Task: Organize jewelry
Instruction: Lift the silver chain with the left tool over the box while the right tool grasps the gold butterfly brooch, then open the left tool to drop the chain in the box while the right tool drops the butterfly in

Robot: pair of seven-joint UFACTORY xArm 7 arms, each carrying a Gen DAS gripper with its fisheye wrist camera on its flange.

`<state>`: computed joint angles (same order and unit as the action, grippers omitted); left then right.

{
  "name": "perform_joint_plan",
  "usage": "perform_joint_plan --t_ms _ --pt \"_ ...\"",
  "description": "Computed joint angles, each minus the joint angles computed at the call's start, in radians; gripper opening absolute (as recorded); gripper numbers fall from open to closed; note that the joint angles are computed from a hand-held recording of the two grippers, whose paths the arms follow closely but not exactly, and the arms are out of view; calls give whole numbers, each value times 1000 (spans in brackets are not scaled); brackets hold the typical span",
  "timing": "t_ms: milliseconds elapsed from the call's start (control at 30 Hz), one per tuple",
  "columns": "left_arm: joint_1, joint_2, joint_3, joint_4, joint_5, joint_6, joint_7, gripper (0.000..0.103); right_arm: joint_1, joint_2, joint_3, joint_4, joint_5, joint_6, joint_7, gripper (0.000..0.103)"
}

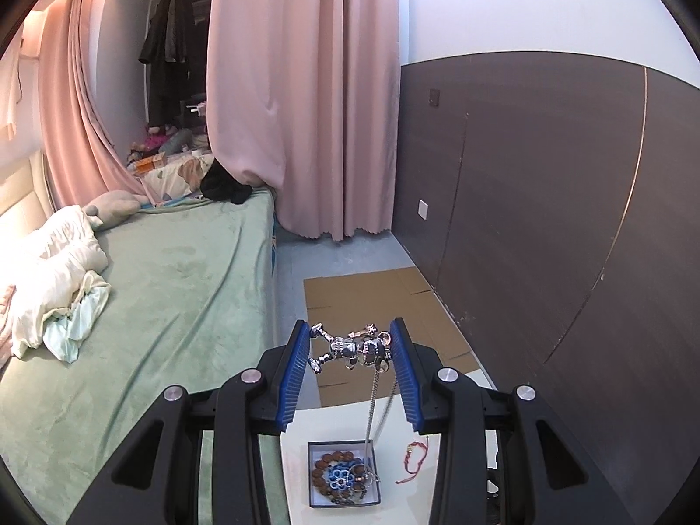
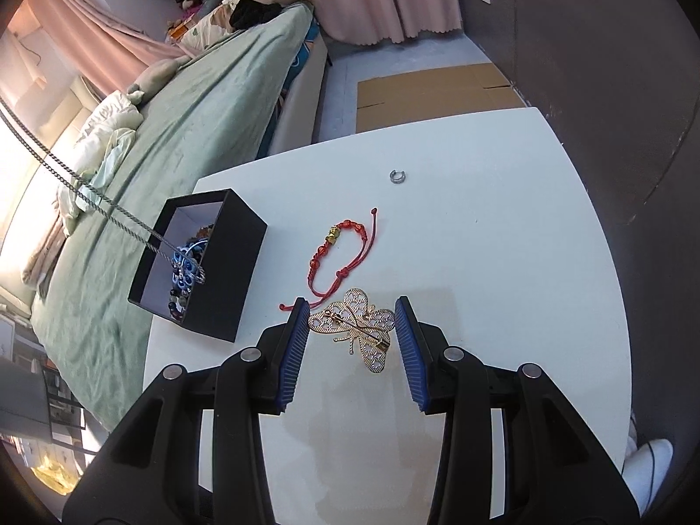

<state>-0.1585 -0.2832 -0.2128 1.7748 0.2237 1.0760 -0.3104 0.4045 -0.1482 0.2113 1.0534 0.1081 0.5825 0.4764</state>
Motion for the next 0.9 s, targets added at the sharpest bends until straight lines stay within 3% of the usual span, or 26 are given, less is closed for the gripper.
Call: perform_joint_plan --t_ms 433,900 --pt "13 4 2 -20 36 -9 -3 36 8 -4 1 -4 7 3 -7 41" --pt "37 -50 61 -256 -26 -97 -2 36 8 -1 0 0 19 1 -18 41"
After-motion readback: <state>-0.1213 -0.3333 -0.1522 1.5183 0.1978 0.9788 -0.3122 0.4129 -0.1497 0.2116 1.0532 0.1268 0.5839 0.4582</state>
